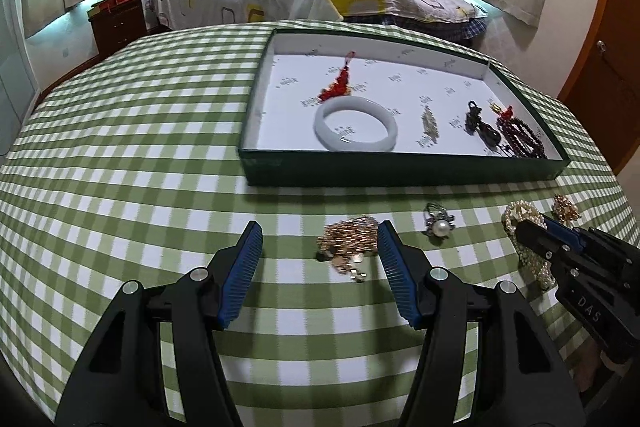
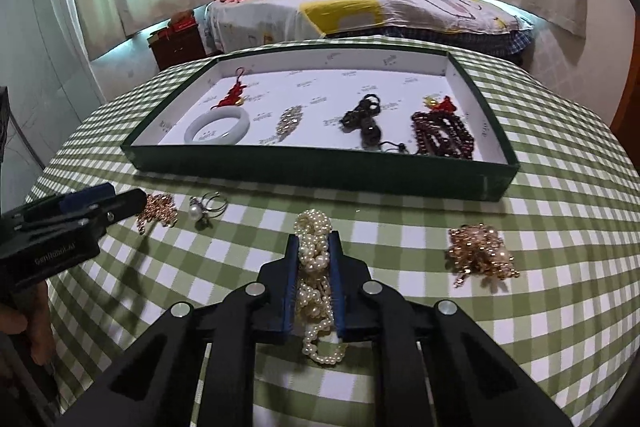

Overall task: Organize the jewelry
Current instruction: 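Grasp the pearl strand with the right tool while the left tool grasps the gold brooch, then carry the pearl strand and gold brooch into the tray and open both tools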

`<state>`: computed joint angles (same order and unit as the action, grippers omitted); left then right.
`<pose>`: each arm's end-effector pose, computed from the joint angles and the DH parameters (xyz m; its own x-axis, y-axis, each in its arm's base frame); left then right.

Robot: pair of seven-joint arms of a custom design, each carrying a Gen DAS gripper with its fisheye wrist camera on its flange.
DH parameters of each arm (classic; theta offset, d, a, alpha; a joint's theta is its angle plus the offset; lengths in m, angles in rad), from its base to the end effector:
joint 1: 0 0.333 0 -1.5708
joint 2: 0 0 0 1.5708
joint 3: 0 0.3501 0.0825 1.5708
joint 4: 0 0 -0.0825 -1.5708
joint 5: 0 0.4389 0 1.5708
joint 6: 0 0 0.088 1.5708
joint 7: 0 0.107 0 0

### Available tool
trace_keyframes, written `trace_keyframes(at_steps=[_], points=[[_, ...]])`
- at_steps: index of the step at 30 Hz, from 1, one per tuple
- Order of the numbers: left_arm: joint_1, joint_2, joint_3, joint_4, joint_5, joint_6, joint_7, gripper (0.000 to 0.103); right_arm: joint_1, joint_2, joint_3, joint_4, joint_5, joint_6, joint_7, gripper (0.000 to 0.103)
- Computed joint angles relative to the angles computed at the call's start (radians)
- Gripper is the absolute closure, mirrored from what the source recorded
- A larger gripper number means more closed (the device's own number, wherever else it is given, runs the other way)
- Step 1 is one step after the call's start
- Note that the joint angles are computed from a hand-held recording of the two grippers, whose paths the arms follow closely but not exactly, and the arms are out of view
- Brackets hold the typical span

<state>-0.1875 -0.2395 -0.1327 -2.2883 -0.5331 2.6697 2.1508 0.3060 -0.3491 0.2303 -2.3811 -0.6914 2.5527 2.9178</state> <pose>0.5322 -0.1647 0.5238 -0.5103 -0.8554 0.0887 -0.6891 0.3450 -0.6373 0.4368 0.2780 0.5113 -0.2581 -0.9571 -0.1314 -0.6858 0.2773 -0.6729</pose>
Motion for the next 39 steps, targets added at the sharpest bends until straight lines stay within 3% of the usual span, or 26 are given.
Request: trace_keyframes(at_steps=[9,14,17,39], points=[[-0.011,0.033,-0.014,0.022,0.000,-0.011,0.002,0.048,-0.004,0.002,-0.003,-0.004,0.003,0.020,0.004,0.088],[-0.022,0.032,0.000,0.025,-0.043,-0.029,0.052,0.078,-0.005,-0.001,-0.002,-0.007,0.007,0.021,0.004,0.088],[-0.026,0.027,0.003,0.025,-0.076,-0.044,0.091,0.086,-0.005,-0.002,-0.001,-0.007,0.007,0.022,0.004,0.088],[-0.029,-0.033,0.026,-0.002,-0.175,-0.037,0.180,0.091,-0.009,-0.009,0.012,-0.008,-0.026,0.020,0.037,0.088]])
